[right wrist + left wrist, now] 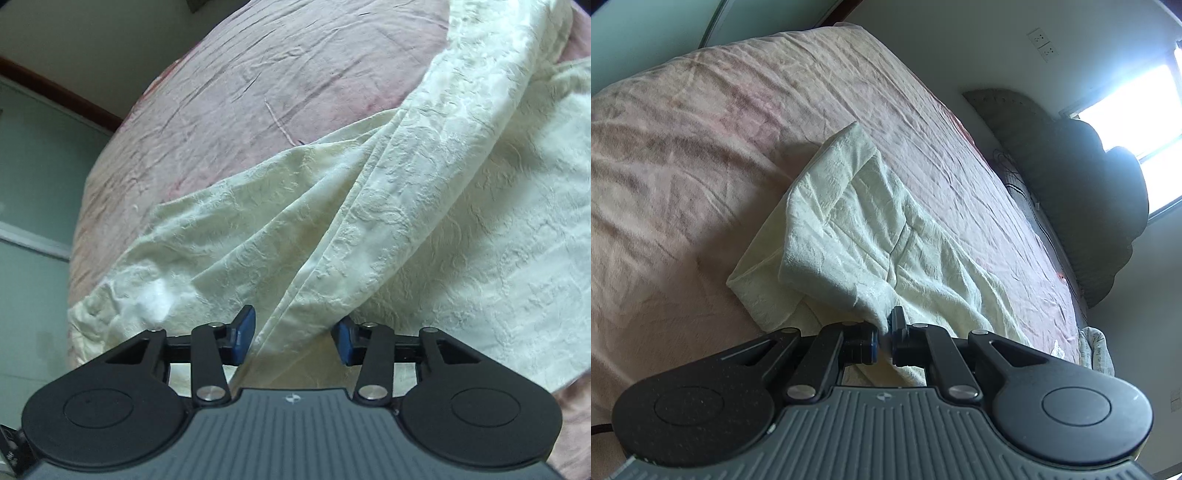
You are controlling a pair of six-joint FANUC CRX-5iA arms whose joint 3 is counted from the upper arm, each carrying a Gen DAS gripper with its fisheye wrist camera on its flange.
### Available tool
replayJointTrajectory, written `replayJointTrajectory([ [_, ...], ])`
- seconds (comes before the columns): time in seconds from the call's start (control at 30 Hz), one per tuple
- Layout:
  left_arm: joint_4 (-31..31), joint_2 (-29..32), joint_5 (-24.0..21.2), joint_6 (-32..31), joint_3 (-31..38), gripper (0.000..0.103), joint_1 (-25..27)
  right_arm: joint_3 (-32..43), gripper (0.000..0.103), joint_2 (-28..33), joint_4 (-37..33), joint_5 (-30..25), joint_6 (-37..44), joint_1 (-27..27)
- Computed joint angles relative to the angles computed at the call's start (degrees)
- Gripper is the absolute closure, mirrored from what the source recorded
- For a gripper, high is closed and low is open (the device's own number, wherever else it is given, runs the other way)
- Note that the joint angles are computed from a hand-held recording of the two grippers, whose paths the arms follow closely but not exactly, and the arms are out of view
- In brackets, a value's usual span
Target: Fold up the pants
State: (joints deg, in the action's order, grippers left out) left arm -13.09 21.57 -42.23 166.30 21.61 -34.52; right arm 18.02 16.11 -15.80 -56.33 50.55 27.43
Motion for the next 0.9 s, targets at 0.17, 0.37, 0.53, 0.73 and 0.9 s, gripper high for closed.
replayJointTrajectory([
  [0.17, 0.17, -0.04, -0.21, 0.11, -0.04, 0.094, -0.16, 4.02, 0.058, 2.38, 3.61, -5.22, 0.18, 1.47],
  [0.37, 0.22, -0.31, 0.80, 0.96, -0.97, 0.094, -0.09, 4.41, 0.094, 3.35, 8.14, -5.00, 2.64, 3.52],
  [0.53, 2.21, -1.14, 1.93, -0.81, -2.87, 0.094, 0.60, -5.68, 0.094, -5.24, 3.44, 7.84, -0.04, 2.10],
  [0.73, 6.89, -1.03, 3.36, -4.19, -5.53, 0.094, 2.03, -19.36, 0.094, -12.23, 0.11, 15.80, -4.65, 3.38],
  [0.9, 5.54, -1.45, 1.43, -4.58, -5.17, 0.076, 1.56, -25.13, 0.089, -14.96, 2.59, 25.71, -5.90, 4.90],
])
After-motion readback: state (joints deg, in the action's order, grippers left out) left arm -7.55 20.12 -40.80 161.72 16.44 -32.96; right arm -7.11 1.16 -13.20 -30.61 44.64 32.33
